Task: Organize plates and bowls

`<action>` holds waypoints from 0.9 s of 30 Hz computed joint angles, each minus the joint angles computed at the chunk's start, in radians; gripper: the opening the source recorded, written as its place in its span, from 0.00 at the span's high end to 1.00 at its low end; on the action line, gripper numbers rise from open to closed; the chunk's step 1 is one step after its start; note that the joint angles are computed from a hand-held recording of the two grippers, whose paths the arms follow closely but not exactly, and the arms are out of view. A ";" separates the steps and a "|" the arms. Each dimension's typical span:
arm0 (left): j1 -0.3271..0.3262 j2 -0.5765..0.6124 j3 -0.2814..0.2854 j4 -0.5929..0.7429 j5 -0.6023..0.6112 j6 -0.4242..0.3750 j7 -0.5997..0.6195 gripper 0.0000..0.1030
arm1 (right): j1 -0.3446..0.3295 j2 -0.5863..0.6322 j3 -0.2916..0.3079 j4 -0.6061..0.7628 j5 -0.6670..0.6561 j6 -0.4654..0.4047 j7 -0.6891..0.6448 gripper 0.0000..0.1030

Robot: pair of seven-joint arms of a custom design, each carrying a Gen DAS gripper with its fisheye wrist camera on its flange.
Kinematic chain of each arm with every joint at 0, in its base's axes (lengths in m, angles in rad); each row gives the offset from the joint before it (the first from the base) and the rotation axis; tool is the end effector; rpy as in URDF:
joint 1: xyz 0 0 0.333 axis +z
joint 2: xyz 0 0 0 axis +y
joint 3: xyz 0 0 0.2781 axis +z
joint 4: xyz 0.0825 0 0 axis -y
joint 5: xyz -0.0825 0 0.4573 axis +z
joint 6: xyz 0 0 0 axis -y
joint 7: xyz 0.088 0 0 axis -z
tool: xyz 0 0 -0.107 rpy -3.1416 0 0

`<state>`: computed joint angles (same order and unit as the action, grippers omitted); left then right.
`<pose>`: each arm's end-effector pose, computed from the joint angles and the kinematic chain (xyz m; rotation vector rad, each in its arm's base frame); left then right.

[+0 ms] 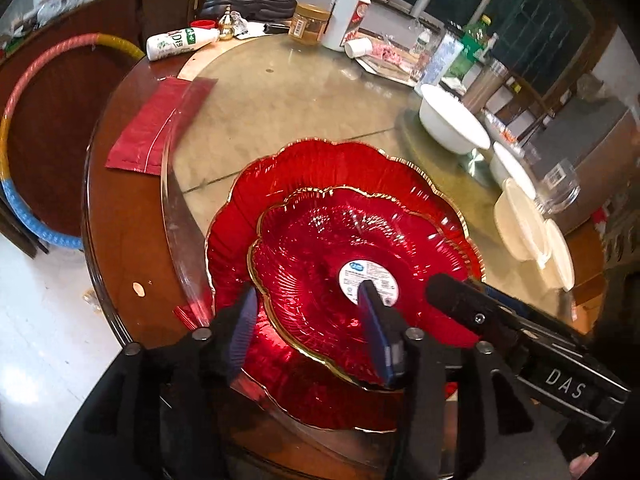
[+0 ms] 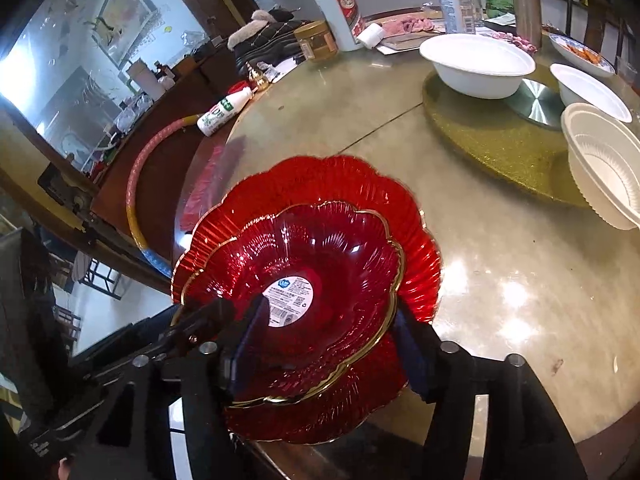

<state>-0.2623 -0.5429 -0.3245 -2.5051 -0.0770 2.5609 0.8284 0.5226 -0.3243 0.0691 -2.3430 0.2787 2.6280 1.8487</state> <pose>0.4324 -0.2848 0.4630 -2.2061 1.7992 -0.8164 0.4768 0.3134 0.4607 -1.8748 1.6675 -0.0459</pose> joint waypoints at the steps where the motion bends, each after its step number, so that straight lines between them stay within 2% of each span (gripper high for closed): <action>1: 0.005 -0.011 -0.003 -0.004 0.002 -0.001 -0.016 0.36 | -0.003 -0.011 0.001 -0.007 -0.002 0.008 0.005 0.31; 8: 0.040 -0.109 -0.023 -0.071 0.012 0.071 -0.132 0.32 | -0.005 -0.068 -0.017 -0.054 -0.007 0.036 0.032 0.28; 10: 0.057 -0.134 -0.040 -0.092 0.017 0.098 -0.180 0.28 | 0.003 -0.095 -0.034 -0.085 0.018 0.067 0.029 0.28; 14: 0.074 -0.126 -0.067 -0.079 0.050 0.109 -0.219 0.27 | 0.017 -0.156 -0.071 -0.153 0.057 0.121 0.027 0.27; 20: 0.058 0.016 -0.087 0.054 0.108 0.099 -0.175 0.27 | -0.002 -0.264 -0.146 -0.263 0.088 0.171 0.060 0.21; 22: 0.049 0.089 -0.098 0.122 0.138 0.097 -0.152 0.27 | -0.010 -0.301 -0.178 -0.296 0.098 0.179 0.065 0.19; 27: -0.011 0.303 -0.084 0.330 0.163 0.060 -0.080 0.27 | -0.026 -0.360 -0.273 -0.348 0.142 0.178 0.061 0.18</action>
